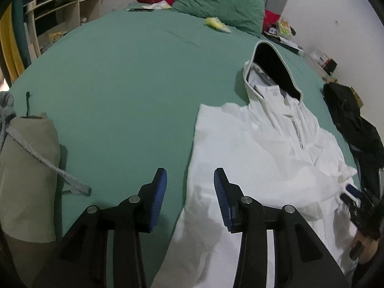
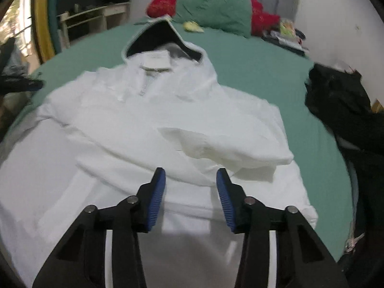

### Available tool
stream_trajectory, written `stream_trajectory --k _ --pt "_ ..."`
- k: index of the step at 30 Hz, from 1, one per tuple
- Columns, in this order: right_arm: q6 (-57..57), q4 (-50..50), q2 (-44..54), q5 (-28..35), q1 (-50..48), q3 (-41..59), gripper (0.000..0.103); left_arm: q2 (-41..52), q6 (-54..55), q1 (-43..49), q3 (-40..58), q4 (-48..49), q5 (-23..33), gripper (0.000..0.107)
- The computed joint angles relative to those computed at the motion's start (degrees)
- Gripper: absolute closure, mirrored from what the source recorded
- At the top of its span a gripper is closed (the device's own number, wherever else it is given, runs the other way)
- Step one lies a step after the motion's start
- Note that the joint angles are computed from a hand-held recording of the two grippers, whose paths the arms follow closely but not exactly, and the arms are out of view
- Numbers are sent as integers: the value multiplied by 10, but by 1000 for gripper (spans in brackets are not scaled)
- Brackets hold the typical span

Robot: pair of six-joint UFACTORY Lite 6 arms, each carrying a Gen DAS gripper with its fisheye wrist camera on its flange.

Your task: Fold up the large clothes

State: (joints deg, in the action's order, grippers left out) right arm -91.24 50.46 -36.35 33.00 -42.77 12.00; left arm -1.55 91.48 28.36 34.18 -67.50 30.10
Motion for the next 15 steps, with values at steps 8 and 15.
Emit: stream_trajectory --k 8,15 --pt "53 -85 -1 1 16 28 100 -2 41 -49 -37 -17 -45 57" --pt "208 -264 7 250 4 215 100 -23 40 -41 -45 -17 -24 57"
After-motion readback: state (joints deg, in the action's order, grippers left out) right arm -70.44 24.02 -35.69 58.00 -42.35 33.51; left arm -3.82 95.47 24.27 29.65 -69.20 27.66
